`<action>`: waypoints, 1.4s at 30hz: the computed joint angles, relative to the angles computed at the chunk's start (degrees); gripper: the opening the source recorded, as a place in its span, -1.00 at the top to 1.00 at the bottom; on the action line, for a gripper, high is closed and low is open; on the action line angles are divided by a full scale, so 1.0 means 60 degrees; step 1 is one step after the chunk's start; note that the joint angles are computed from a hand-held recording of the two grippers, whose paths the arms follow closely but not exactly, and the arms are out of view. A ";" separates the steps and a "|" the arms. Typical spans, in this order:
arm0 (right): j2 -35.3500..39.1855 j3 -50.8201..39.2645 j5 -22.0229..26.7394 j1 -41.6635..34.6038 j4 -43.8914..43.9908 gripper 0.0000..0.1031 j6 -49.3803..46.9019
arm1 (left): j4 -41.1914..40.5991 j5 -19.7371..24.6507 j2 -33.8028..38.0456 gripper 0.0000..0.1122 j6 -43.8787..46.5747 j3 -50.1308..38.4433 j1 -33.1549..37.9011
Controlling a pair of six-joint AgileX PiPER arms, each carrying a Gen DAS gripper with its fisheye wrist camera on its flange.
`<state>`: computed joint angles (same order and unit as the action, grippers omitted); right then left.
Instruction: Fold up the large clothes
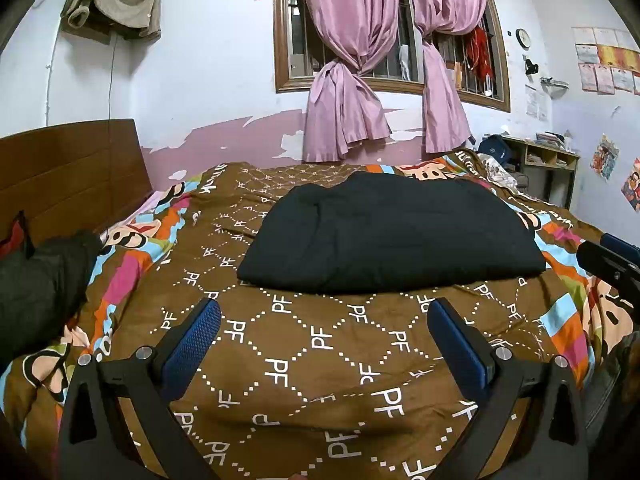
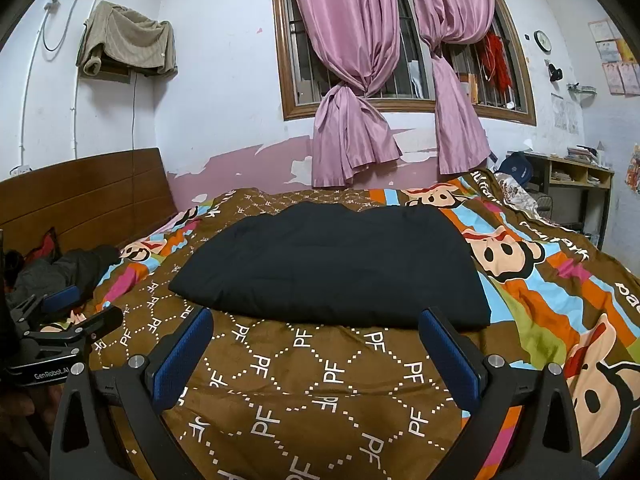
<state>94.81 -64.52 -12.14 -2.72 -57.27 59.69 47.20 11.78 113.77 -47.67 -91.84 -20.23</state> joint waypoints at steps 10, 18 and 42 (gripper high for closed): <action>0.0002 0.0006 0.0057 0.0075 0.0150 -1.00 -0.0126 | 0.0058 0.0062 0.0063 -0.80 0.0074 -0.0040 0.0006; -0.0026 0.0167 0.0081 0.0216 0.1044 -1.00 -0.0977 | 0.0188 -0.0016 0.0070 -0.81 -0.0007 0.0037 0.0058; -0.0001 0.0083 0.0106 0.0179 0.0451 -1.00 -0.0368 | -0.0132 -0.0149 0.0051 -0.81 0.0407 0.0143 0.0162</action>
<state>94.80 -64.03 -11.50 -1.64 -54.56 57.48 46.41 10.88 114.08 -45.23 -90.98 -19.26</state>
